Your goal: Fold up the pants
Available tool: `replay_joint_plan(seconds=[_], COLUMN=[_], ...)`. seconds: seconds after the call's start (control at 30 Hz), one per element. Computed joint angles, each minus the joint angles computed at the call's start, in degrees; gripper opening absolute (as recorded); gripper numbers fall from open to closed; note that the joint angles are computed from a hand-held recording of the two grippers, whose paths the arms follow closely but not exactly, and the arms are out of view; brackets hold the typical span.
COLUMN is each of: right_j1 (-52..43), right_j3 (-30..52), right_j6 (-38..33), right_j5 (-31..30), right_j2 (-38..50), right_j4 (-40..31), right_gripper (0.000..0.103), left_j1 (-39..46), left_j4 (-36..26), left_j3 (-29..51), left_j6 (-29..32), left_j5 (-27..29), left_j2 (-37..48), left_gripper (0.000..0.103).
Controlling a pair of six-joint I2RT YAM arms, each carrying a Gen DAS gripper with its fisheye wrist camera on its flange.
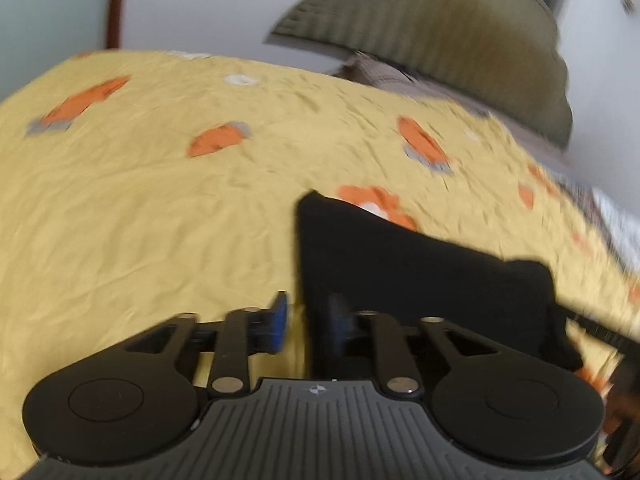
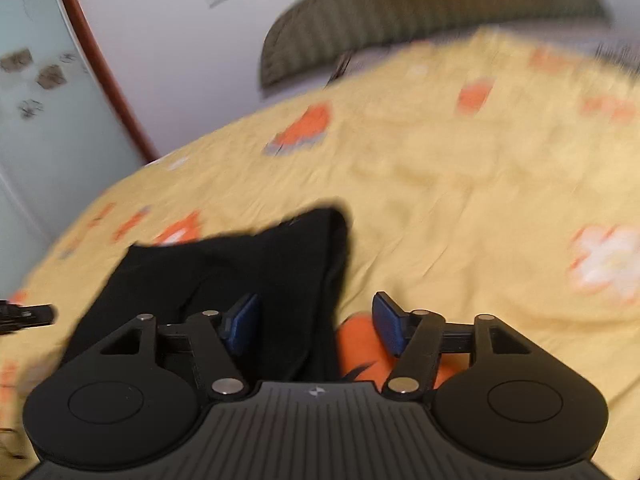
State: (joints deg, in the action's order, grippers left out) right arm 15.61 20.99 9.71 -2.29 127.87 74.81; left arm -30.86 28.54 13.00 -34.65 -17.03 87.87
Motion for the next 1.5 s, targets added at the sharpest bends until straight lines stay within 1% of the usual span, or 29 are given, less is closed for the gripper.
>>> replay_joint_plan(seconds=[0.03,0.1,0.13,0.17,0.2,0.23,0.27,0.3,0.37,0.4,0.43,0.47,0.5,0.53,0.6,0.67,0.73,0.77,0.8,0.9,1.0,1.1,1.27,1.37,1.4,1.47,1.5], right_j1=[2.4,5.9,7.3,8.4,9.1,9.4,9.1,8.3,7.2,6.1,4.3,2.2,-0.2,-2.4,-6.6,-10.5,-12.1,-12.3,-11.8,-11.5,-13.0,-14.3,-12.9,-11.5,-10.7,-9.1,-8.7], right_j3=[-0.2,1.1,2.8,4.9,7.4,10.0,12.3,13.5,12.9,10.9,8.5,7.0,6.4,7.0,10.5,13.0,14.5,14.7,14.8,15.2,16.6,17.1,15.7,15.3,14.9,14.2,14.0], right_j6=[-3.7,-8.6,-10.1,-11.4,-12.5,-13.2,-13.5,-13.3,-11.4,-10.2,-9.0,-7.8,-6.4,-5.3,-4.0,-0.2,1.8,2.6,2.6,-0.9,-3.0,-2.5,-3.4,-3.8,-3.5,-3.9,-3.5], right_j5=[2.1,1.0,0.0,-1.0,-1.4,-0.8,-0.2,0.5,2.7,1.9,-0.3,-2.9,-5.2,-7.2,-14.1,-23.6,-29.3,-31.1,-30.8,-30.8,-33.8,-36.1,-33.5,-30.9,-29.4,-26.1,-25.7], right_j2=[-1.3,-3.3,-4.2,-4.6,-3.9,-2.4,-0.6,0.9,-0.6,-1.8,-2.5,-3.0,-3.1,-2.8,-0.9,2.1,3.6,4.0,4.1,3.1,3.6,5.5,5.8,5.2,4.7,4.0,3.9], right_j4=[-0.4,-3.3,-6.8,-10.8,-14.0,-16.2,-17.3,-16.7,-17.4,-15.5,-12.4,-10.9,-11.1,-12.6,-18.7,-19.4,-19.5,-19.6,-19.6,-22.3,-24.2,-22.1,-18.7,-18.5,-18.4,-18.2,-17.9], right_gripper=[0.063,0.063,0.061,0.061,0.060,0.060,0.060,0.060,0.060,0.061,0.062,0.062,0.062,0.062,0.063,0.063,0.063,0.063,0.063,0.063,0.063,0.063,0.064,0.064,0.064,0.057,0.049], left_j1=[-1.4,-3.8,-4.5,-5.3,-5.6,-5.9,-6.8,-7.8,-9.7,-10.2,-10.3,-10.1,-9.3,-8.3,-5.7,-3.9,-3.1,-2.8,-2.5,-1.2,0.5,1.4,1.3,1.9,2.1,2.0,1.8], left_j4=[0.4,2.9,4.2,5.3,4.0,0.8,-1.7,-1.2,-1.2,-0.7,-0.8,-1.3,-1.9,-2.0,-3.1,-3.9,-3.1,-2.8,-2.5,-1.6,-0.2,1.4,2.9,3.7,4.3,6.4,7.1], left_j3=[1.9,5.1,6.9,8.8,11.8,15.6,18.2,18.6,17.0,16.0,15.0,14.7,14.6,14.4,14.8,15.1,14.8,14.7,14.6,14.4,14.3,14.0,13.6,13.5,13.3,12.6,12.4], left_j6=[1.0,2.9,4.3,5.8,7.0,7.5,7.6,8.0,9.1,9.6,9.8,9.4,9.2,9.3,8.8,8.1,7.6,7.5,7.4,7.2,6.3,5.5,5.9,5.8,5.8,6.2,6.6], left_j5=[-0.4,-0.1,0.4,0.9,1.4,1.1,-0.9,-3.1,-7.2,-9.1,-11.1,-12.8,-13.4,-12.8,-9.9,-7.4,-6.4,-6.0,-5.6,-4.0,-1.4,-0.1,-0.3,0.4,0.8,0.6,0.3], left_j2=[2.4,7.6,10.7,14.0,17.3,20.5,22.9,23.8,21.6,20.7,19.7,19.3,18.8,18.6,18.7,18.8,19.4,19.6,19.7,20.1,21.0,21.9,22.7,23.1,23.3,23.9,24.1], left_gripper=[0.050,0.058,0.066,0.071,0.078,0.077,0.078,0.078,0.079,0.083,0.085,0.089,0.089,0.089,0.088,0.088,0.090,0.090,0.091,0.095,0.097,0.101,0.103,0.103,0.103,0.102,0.093])
